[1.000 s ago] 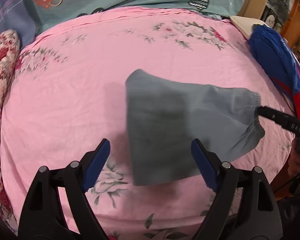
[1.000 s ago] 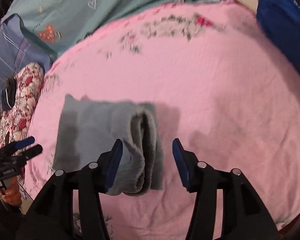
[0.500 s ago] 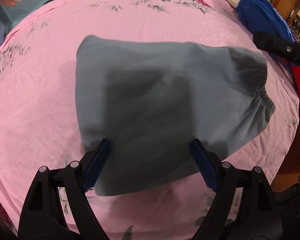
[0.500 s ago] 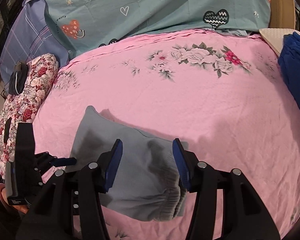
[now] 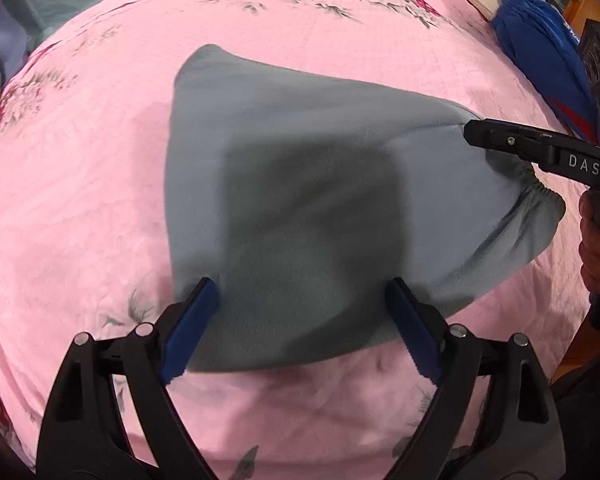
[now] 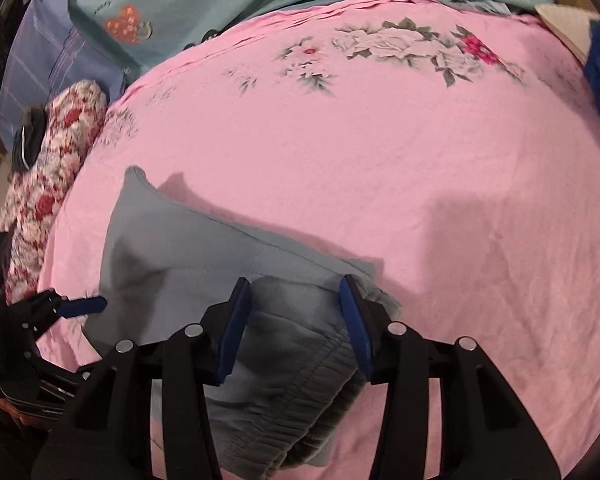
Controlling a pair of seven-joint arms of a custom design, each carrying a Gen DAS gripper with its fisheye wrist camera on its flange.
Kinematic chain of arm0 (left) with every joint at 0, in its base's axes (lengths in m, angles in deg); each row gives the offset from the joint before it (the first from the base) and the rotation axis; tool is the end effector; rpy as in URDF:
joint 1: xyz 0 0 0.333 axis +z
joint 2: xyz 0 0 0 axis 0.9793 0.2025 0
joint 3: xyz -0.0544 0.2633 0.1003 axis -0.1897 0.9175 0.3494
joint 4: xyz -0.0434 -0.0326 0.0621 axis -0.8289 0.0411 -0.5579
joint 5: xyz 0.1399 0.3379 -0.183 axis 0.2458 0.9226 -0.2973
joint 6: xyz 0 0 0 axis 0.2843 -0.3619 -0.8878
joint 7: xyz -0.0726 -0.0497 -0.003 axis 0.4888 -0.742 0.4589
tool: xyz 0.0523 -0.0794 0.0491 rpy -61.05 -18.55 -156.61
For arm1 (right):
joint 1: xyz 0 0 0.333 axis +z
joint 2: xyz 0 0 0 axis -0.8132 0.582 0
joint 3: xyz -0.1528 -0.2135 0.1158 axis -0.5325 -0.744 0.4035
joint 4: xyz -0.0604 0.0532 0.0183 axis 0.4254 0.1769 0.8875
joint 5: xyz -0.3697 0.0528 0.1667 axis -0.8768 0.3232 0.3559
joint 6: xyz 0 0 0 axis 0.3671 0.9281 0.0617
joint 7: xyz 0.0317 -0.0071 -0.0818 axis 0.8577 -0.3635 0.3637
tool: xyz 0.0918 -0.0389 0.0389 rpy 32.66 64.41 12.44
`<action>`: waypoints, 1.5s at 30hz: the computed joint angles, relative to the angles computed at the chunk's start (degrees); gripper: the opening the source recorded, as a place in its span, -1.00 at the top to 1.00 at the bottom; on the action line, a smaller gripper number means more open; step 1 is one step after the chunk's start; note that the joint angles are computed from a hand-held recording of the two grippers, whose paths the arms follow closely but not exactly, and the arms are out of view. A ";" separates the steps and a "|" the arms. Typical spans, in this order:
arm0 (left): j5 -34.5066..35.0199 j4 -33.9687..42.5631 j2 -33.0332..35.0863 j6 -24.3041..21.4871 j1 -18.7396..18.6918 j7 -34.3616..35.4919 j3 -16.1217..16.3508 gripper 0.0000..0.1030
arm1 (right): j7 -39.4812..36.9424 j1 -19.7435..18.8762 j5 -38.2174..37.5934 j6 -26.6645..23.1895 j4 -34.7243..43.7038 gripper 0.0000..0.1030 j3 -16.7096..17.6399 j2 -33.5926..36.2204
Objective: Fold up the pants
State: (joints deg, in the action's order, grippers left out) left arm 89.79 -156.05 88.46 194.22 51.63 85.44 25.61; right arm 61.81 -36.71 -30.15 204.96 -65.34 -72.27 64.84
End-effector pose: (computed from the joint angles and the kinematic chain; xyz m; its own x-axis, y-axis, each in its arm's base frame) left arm 0.5176 -0.3975 0.3216 -0.3382 -0.9401 0.0422 -0.8846 0.3023 -0.3550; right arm 0.5242 0.1707 0.3577 0.1762 -0.9296 -0.3237 -0.8781 0.0002 -0.4785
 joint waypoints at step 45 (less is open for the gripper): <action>-5.58 5.56 3.25 -1.85 2.19 8.77 0.13 -0.79 | -5.56 1.46 25.94 -1.05 -7.76 -0.38 0.87 -12.57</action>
